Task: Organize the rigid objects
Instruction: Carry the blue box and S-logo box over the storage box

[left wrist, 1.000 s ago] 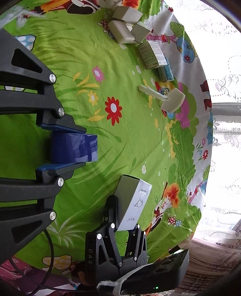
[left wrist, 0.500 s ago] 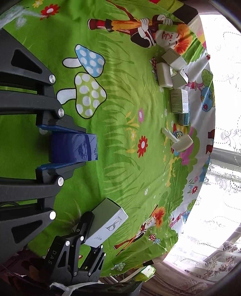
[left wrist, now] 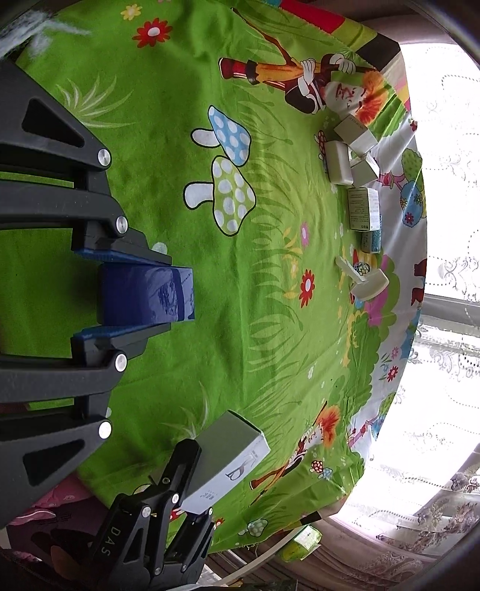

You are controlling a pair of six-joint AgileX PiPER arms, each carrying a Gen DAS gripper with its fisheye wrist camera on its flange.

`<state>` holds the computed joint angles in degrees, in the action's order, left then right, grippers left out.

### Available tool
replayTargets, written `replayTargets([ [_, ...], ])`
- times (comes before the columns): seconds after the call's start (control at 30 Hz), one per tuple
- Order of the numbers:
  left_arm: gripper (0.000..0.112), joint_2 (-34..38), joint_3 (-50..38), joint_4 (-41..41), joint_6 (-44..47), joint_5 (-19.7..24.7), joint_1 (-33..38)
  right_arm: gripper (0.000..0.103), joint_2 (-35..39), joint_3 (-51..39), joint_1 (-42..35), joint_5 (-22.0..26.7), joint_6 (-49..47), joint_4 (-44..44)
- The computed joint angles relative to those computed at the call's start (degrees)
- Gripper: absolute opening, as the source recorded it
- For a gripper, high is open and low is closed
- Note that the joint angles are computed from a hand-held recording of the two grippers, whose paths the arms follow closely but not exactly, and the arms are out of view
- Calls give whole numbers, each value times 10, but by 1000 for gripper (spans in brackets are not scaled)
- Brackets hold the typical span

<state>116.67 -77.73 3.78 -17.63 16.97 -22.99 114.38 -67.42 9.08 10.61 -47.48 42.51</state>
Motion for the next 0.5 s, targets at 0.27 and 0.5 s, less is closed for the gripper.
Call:
replayTargets([
  [0.27,28,-25,31,19,-20,-4,-28,45,-71,77,-2,-24,-157,153],
  [0.5,28,-40,29,66,-53,11,-78,45,-146,165,-40,-24,-366,352],
])
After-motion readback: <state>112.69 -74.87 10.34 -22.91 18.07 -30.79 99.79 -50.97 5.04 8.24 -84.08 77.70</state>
